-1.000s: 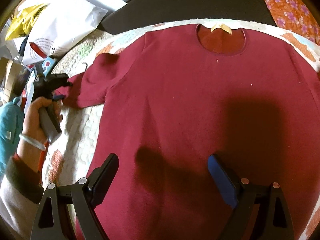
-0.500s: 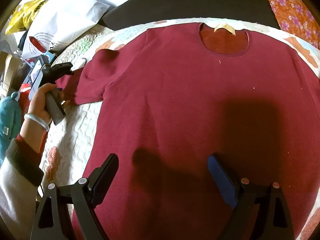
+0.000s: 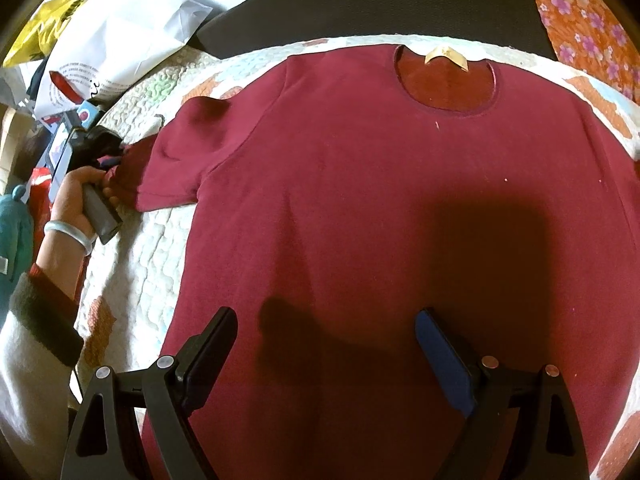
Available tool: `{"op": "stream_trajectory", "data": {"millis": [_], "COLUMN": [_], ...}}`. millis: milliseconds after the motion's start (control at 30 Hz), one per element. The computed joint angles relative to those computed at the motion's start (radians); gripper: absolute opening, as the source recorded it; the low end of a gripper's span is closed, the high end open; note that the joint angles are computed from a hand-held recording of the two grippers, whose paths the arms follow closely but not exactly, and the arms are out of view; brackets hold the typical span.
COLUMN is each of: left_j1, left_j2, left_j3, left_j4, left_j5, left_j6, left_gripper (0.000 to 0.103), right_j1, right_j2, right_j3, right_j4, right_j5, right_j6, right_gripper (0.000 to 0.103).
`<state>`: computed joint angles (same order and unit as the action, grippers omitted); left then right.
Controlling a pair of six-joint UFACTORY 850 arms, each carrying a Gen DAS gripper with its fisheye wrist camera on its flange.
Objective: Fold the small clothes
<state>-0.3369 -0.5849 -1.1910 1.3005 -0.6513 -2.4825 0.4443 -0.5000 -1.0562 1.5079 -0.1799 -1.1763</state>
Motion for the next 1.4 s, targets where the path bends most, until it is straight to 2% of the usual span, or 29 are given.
{"op": "stream_trajectory", "data": {"millis": [300, 367, 500, 633, 700, 833, 967, 1033, 1067, 1100, 1133, 1167, 1267, 1400], "left_j1": [-0.079, -0.115, -0.194, -0.305, -0.344, -0.387, -0.378, -0.372, -0.367, -0.363, -0.360, -0.352, -0.319, -0.245], "left_j2": [0.046, 0.065, 0.102, 0.104, 0.087, 0.008, 0.033, 0.080, 0.106, 0.132, 0.150, 0.167, 0.194, 0.187], "left_j3": [-0.003, -0.009, -0.025, -0.079, -0.104, -0.181, -0.158, -0.110, -0.075, -0.041, -0.007, 0.027, 0.113, 0.141], "left_j4": [0.108, 0.139, 0.206, 0.305, 0.395, 0.474, 0.314, 0.182, 0.166, 0.127, 0.124, 0.133, 0.136, 0.052], "left_j5": [0.026, 0.027, 0.029, 0.011, 0.052, 0.220, 0.290, 0.250, 0.224, 0.173, 0.135, 0.102, 0.030, 0.080], "left_j6": [-0.029, -0.024, -0.014, -0.012, -0.065, -0.092, 0.072, 0.196, 0.211, 0.249, 0.246, 0.226, 0.168, 0.212], "left_gripper": [0.005, 0.005, 0.005, 0.001, 0.001, 0.001, 0.002, 0.004, 0.012, 0.028, 0.038, 0.052, 0.054, 0.054], "right_j1": [0.009, 0.007, -0.019, -0.050, -0.064, -0.084, -0.098, -0.102, -0.107, -0.106, -0.102, -0.098, -0.083, -0.050], "right_j2": [0.059, 0.075, 0.125, 0.159, 0.177, 0.216, 0.238, 0.212, 0.198, 0.176, 0.152, 0.127, 0.033, -0.076], "right_j3": [0.037, 0.050, 0.099, 0.144, 0.167, 0.207, 0.227, 0.196, 0.183, 0.159, 0.131, 0.103, -0.012, -0.161], "right_j4": [0.166, 0.254, 0.530, 0.709, 0.806, 0.946, 0.906, 0.794, 0.745, 0.714, 0.694, 0.670, 0.551, 0.488], "right_j5": [0.002, 0.005, -0.015, -0.036, -0.038, -0.028, -0.040, -0.050, -0.071, -0.092, -0.097, -0.106, -0.128, -0.134], "right_j6": [-0.164, -0.243, -0.498, -0.643, -0.722, -0.833, -0.812, -0.711, -0.670, -0.643, -0.621, -0.597, -0.462, -0.374], "right_gripper": [0.089, 0.089, 0.089, 0.089, 0.089, 0.089, 0.089, 0.089, 0.089, 0.089, 0.089, 0.089, 0.089, 0.089]}}
